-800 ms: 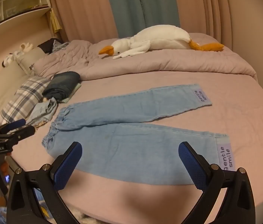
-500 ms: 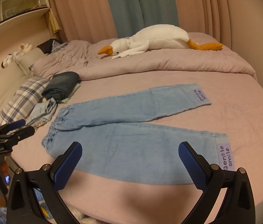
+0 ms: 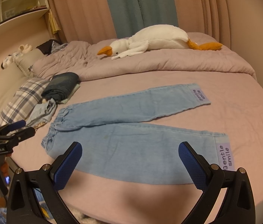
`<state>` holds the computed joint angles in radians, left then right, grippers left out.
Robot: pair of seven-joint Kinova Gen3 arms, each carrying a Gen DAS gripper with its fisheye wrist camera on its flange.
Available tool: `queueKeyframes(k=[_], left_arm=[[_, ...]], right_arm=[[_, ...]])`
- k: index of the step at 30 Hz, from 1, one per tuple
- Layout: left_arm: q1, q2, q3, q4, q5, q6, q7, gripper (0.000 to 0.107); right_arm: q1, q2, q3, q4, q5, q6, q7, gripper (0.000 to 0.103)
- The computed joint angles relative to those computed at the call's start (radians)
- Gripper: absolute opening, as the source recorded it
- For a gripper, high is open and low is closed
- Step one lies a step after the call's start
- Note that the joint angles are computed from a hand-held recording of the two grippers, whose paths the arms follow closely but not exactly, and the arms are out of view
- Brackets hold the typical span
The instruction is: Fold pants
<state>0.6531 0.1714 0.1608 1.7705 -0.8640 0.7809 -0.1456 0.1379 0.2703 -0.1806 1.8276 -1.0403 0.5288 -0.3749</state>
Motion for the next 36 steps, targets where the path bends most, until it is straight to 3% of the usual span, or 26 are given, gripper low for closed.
queueKeyframes(k=[4, 7, 9, 13, 19, 22, 25, 30, 33, 36], left_arm=[[-0.003, 0.001, 0.000, -0.004, 0.006, 0.000, -0.011, 0.103], [-0.002, 0.002, 0.000, -0.005, 0.007, 0.001, -0.013, 0.103], [-0.001, 0.002, 0.000, -0.006, 0.007, 0.001, -0.013, 0.103], [0.000, 0.002, -0.001, -0.005, 0.007, 0.000, -0.013, 0.103], [-0.004, 0.007, -0.003, -0.009, 0.014, -0.003, -0.018, 0.103], [0.004, 0.017, -0.025, -0.007, 0.017, -0.006, 0.012, 0.103], [0.005, 0.017, -0.092, 0.038, 0.042, -0.087, 0.061, 0.103], [-0.190, -0.006, -0.041, 0.190, 0.106, -0.290, 0.221, 0.103], [-0.162, -0.023, -0.147, 0.295, 0.108, -0.400, 0.343, 0.103], [-0.075, -0.039, -0.286, 0.379, 0.083, -0.448, 0.465, 0.103]], right_arm=[[0.009, 0.001, -0.012, 0.000, 0.003, -0.002, 0.000, 0.102], [0.103, 0.010, -0.128, -0.003, 0.049, -0.028, -0.033, 0.102], [0.131, 0.016, -0.163, -0.008, 0.070, -0.036, -0.051, 0.102], [0.056, 0.010, -0.068, -0.012, 0.049, -0.009, -0.038, 0.102], [0.061, 0.010, -0.076, -0.010, 0.048, -0.011, -0.040, 0.102], [0.004, 0.015, 0.006, -0.020, 0.041, 0.011, -0.036, 0.102], [-0.070, 0.015, 0.085, -0.017, 0.040, 0.007, -0.037, 0.102], [-0.301, 0.015, 0.228, 0.038, 0.197, -0.182, -0.117, 0.102], [-0.417, 0.048, 0.265, 0.081, 0.317, -0.290, -0.158, 0.102], [-0.396, 0.074, 0.174, 0.094, 0.363, -0.306, -0.114, 0.102]])
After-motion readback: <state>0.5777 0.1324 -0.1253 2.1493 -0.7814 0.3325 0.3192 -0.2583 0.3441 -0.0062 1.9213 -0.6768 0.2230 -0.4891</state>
